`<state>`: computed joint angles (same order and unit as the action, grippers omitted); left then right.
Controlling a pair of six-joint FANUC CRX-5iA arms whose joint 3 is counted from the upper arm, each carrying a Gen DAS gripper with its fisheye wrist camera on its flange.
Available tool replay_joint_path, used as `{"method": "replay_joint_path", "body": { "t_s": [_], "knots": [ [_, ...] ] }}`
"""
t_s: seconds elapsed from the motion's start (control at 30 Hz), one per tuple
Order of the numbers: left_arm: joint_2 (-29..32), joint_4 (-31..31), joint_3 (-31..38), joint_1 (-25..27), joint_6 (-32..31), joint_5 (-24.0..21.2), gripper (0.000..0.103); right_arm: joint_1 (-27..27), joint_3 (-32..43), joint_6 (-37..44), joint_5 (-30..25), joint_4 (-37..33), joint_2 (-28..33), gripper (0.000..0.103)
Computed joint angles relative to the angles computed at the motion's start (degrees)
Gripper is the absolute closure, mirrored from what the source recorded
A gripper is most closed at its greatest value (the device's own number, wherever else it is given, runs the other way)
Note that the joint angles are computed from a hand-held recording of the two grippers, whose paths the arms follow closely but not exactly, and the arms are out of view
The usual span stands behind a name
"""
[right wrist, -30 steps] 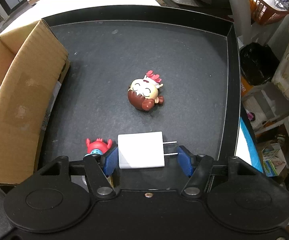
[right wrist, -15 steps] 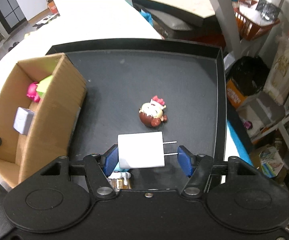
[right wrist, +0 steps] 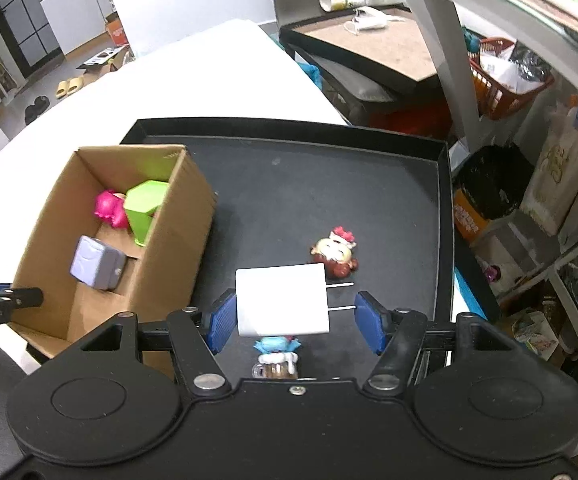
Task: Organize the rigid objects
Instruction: 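Lift the white charger plug with the right gripper over the box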
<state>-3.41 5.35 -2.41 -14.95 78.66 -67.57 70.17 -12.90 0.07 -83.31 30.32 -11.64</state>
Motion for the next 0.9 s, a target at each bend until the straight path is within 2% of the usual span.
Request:
{"method": "replay_joint_path", "body": {
  "t_s": [0.33,0.63,0.77,0.9],
  "knots": [
    [-1.5,2.2,-2.0,1.3,-2.9,1.1,0.091,1.7,4.6,0.7,-1.6,2.9,3.2,0.042],
    [-2.7,5.9,-4.4,3.3,-5.7,2.4,0.091,2.6,8.8,3.7,-0.2,5.8,6.2,0.042],
    [-2.8,7.2,-5.0,4.3,-6.4,2.4,0.091,2.6,10.1,5.1,1.1,5.3,7.5,0.042],
    [-3.3,8.9,-5.9,5.1,-7.5,2.6,0.091,2.2,12.4,8.0,-0.1,4.4,9.8,0.042]
  ]
}}
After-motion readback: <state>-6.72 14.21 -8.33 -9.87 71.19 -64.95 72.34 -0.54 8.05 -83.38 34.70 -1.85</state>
